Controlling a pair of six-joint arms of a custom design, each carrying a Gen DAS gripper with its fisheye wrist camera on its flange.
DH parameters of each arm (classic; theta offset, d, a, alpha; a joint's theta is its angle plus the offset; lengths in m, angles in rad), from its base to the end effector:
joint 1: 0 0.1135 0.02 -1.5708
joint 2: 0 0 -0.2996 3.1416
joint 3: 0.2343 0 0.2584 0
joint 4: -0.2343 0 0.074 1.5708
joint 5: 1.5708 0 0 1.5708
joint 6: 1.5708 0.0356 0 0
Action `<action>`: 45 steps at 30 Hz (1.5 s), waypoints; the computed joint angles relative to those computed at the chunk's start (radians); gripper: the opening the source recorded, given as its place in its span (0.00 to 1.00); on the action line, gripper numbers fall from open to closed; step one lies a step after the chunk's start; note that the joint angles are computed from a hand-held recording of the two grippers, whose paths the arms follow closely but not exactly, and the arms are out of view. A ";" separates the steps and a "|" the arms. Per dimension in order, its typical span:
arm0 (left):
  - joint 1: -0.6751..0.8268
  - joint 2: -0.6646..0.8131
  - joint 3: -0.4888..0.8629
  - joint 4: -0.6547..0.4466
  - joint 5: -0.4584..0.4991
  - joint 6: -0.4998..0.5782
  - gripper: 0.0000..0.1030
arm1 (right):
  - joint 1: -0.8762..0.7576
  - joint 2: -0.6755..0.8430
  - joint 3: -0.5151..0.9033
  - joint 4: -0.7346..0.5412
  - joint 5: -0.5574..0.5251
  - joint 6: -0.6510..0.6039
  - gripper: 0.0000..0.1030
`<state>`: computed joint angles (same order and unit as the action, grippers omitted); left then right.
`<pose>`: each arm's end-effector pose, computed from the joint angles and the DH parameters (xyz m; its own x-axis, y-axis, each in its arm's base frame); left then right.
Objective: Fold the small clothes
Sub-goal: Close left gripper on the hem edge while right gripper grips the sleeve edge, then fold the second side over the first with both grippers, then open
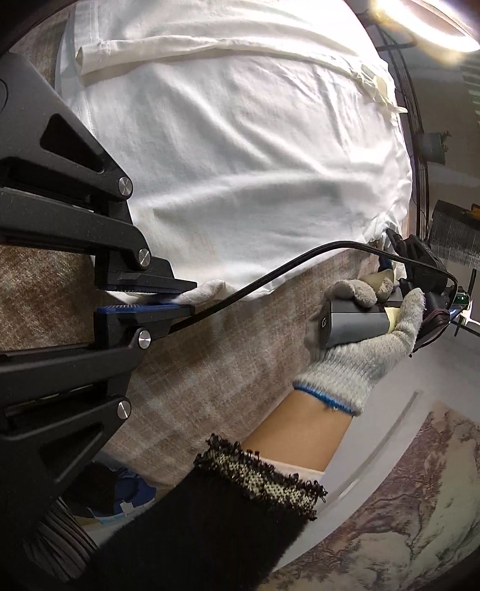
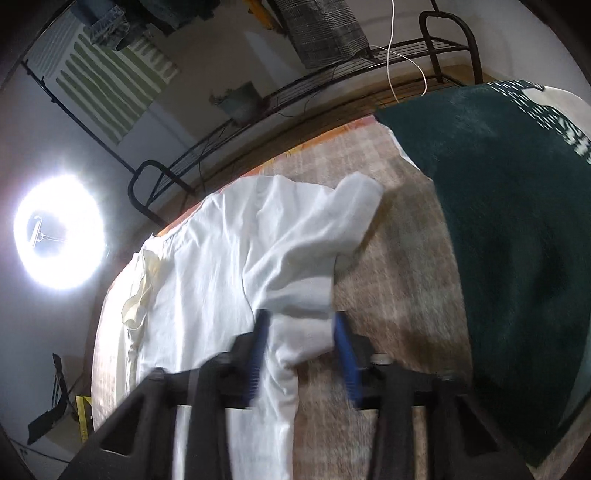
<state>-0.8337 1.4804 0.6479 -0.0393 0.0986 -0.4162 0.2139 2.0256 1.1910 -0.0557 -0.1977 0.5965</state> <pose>0.1835 -0.2074 0.1826 -0.7857 0.2670 -0.5581 0.5049 0.7980 -0.3291 0.4220 0.0988 0.1520 -0.8131 0.3870 -0.4348 0.1546 0.8637 0.4797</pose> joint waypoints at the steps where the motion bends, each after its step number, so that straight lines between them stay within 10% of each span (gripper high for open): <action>1: 0.000 -0.007 -0.010 0.007 0.001 -0.006 0.02 | -0.001 0.006 0.006 0.005 -0.006 0.002 0.20; 6: 0.041 -0.054 -0.064 0.032 0.036 -0.040 0.02 | 0.016 0.025 0.046 -0.017 0.033 -0.003 0.01; 23: 0.215 -0.200 -0.186 0.045 0.138 -0.061 0.02 | 0.147 0.019 0.229 -0.141 0.214 -0.049 0.00; 45: 0.405 -0.264 -0.270 -0.043 0.175 0.003 0.02 | 0.380 0.447 0.898 -0.499 0.337 -0.219 0.00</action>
<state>-0.4289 1.2160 0.3780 -0.0828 0.2732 -0.4129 0.5940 2.4726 2.0887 -0.5546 0.1392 0.3773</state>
